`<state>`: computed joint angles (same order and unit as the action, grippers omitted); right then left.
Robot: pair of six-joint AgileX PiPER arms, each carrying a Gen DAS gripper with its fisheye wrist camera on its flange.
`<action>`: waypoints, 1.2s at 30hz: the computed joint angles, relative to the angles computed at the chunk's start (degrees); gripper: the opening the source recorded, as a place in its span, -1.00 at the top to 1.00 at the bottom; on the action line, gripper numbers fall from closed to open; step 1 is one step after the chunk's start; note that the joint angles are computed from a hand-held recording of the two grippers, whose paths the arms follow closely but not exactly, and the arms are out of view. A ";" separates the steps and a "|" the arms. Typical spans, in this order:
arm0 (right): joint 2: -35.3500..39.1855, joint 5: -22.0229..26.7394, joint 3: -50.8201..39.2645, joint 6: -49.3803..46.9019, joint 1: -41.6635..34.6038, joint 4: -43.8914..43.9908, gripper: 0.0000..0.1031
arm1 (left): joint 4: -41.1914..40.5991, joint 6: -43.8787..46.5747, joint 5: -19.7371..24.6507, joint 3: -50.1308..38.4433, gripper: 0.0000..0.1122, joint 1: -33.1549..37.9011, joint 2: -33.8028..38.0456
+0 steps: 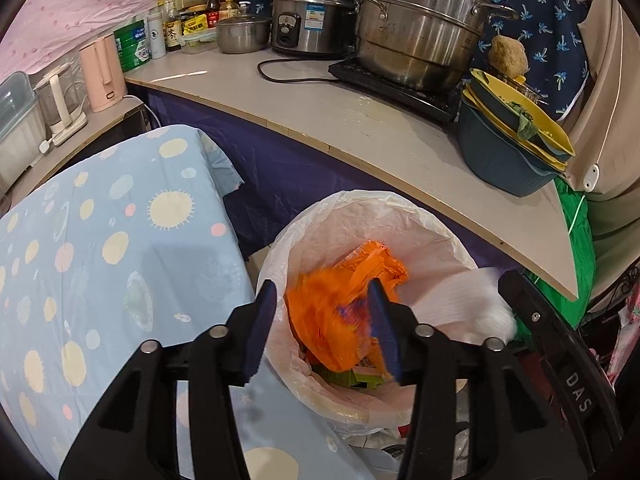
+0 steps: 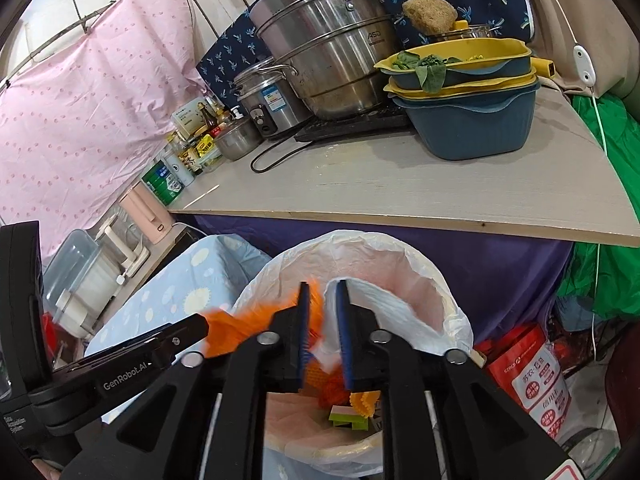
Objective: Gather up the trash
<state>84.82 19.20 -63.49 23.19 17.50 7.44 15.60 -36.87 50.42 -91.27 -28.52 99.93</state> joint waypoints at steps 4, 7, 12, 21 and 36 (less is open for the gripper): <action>-1.22 -0.21 0.85 2.32 0.37 -2.12 0.32 | 0.58 -0.58 -0.01 0.51 0.14 -0.11 -0.50; -1.62 0.04 0.90 0.99 0.16 -1.24 0.32 | 0.76 -0.88 -0.10 1.08 0.14 -0.25 -0.98; -2.69 0.23 1.44 1.71 0.66 -1.95 0.32 | 1.83 -1.80 0.01 1.90 0.00 -0.60 -1.87; -5.51 2.56 2.83 7.13 2.87 -7.71 0.24 | 5.29 -5.78 0.01 6.12 -0.17 -1.23 -5.66; -10.00 7.49 5.96 19.67 9.28 -22.14 0.03 | 13.33 -12.03 1.89 14.83 -0.39 -5.18 -12.11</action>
